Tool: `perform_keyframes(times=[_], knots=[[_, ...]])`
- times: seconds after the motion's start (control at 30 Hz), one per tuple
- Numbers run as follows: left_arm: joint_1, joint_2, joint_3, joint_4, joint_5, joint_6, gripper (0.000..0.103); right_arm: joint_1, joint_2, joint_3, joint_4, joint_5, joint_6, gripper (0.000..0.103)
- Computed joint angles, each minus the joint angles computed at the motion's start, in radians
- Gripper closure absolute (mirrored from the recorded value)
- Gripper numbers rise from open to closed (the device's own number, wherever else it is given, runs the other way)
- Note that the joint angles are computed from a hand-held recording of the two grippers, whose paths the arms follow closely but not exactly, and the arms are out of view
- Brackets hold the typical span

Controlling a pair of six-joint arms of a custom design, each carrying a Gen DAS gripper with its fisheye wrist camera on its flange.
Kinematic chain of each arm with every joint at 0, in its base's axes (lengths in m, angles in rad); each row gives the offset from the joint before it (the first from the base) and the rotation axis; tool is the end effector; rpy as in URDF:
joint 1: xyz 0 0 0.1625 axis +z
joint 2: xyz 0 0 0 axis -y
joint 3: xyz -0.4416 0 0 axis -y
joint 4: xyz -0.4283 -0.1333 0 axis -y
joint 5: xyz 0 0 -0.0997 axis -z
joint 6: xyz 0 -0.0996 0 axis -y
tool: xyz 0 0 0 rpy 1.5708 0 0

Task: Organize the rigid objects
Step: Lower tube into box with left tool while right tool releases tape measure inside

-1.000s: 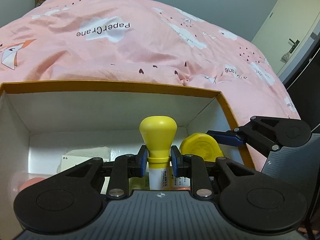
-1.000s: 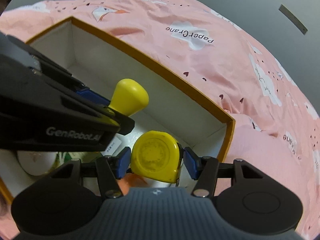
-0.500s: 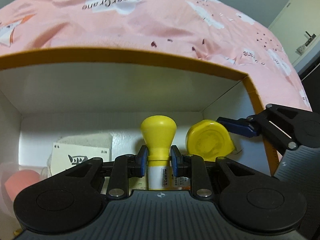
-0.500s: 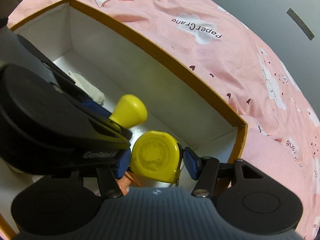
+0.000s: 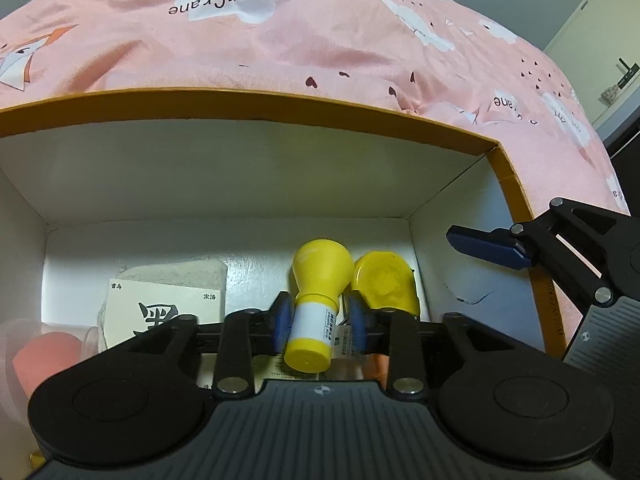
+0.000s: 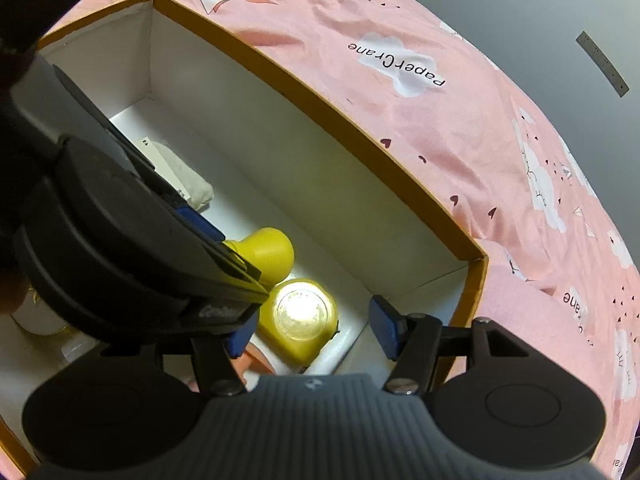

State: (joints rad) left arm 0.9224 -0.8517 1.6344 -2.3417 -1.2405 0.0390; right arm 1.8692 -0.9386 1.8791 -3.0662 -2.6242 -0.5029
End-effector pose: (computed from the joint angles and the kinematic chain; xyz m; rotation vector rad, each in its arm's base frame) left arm -0.2866 -0.6525 0.0973 0.9530 2.6545 -0.1252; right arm 0.2281 -0.5828 0.1834 0.4765 -1.9769 0.4493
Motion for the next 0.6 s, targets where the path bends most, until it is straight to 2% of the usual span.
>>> perform_keyframes(times=[0.07,0.23,0.37,0.6], knots=[[-0.006,-0.005,0.011,-0.02,0.016,0.006,0.051,0.005,-0.004,0.004,0.003,0.0,0.006,0.041],[-0.01,-0.027,0.03,-0.041,0.011,0.007,0.045,0.015,-0.013,0.014,0.006,-0.011,0.025,0.037],[-0.021,-0.06,0.073,-0.113,0.013,0.04,0.045,0.029,-0.027,0.017,0.054,-0.028,0.108,0.037],[-0.047,-0.145,0.165,-0.251,-0.005,0.114,0.045,0.073,-0.047,0.059,-0.029,-0.043,0.153,0.037]])
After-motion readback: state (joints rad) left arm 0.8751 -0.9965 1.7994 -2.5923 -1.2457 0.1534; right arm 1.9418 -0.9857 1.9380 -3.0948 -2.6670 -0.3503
